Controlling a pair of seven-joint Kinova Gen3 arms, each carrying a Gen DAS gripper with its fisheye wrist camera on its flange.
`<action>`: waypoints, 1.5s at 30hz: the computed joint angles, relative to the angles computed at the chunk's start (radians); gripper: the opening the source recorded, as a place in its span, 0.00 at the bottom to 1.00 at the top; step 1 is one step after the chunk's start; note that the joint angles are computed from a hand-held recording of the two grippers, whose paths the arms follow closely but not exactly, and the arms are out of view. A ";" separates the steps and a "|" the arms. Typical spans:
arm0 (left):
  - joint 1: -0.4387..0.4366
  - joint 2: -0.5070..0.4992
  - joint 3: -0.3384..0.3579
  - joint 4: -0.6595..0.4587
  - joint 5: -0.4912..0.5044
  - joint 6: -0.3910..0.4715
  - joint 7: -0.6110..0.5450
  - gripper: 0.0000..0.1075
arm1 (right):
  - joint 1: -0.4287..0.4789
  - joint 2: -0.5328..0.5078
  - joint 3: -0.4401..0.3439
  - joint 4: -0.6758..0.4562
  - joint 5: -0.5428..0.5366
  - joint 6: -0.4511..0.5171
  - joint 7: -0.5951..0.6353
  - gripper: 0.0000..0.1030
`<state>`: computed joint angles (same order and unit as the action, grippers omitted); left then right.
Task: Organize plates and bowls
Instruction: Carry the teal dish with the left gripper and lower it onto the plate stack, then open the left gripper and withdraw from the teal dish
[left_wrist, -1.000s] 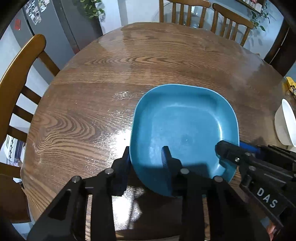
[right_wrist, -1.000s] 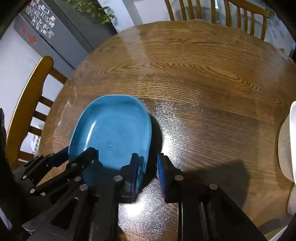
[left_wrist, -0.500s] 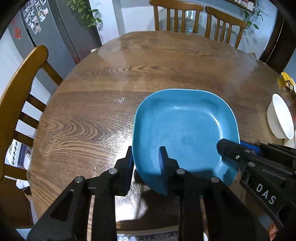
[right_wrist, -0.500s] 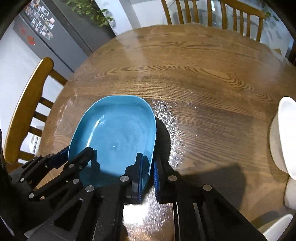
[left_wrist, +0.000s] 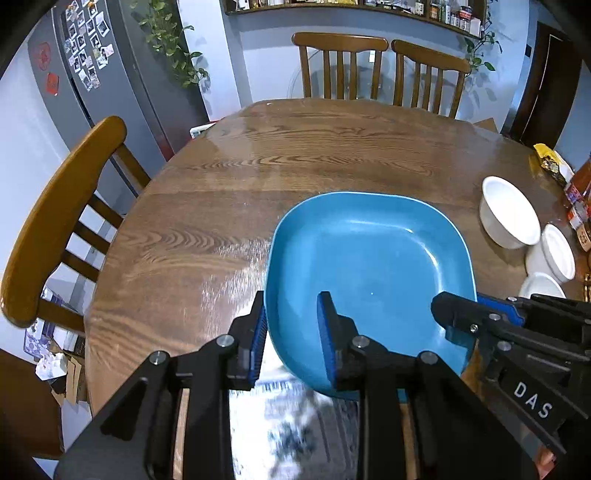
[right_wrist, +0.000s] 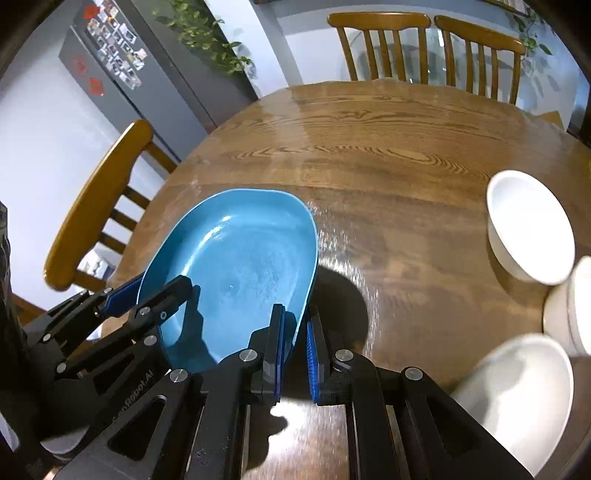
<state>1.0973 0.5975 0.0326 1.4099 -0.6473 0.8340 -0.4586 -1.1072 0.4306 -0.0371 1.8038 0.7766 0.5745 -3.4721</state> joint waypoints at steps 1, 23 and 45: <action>0.014 -0.008 -0.006 0.014 -0.009 -0.002 0.017 0.22 | -0.020 -0.008 0.004 0.010 0.012 0.003 -0.020 0.12; 0.018 -0.098 0.064 0.261 -0.030 0.017 0.302 0.23 | -0.041 0.078 -0.091 -0.075 -0.093 -0.009 0.166 0.12; 0.002 -0.089 0.052 0.302 0.004 -0.024 0.305 0.53 | -0.147 0.143 0.043 -0.167 -0.212 0.076 0.348 0.13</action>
<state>1.0996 0.5082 0.0844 1.7114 -0.6430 0.8102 -0.1541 -1.2542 0.5739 0.0062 1.6373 0.5648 0.6507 -3.1243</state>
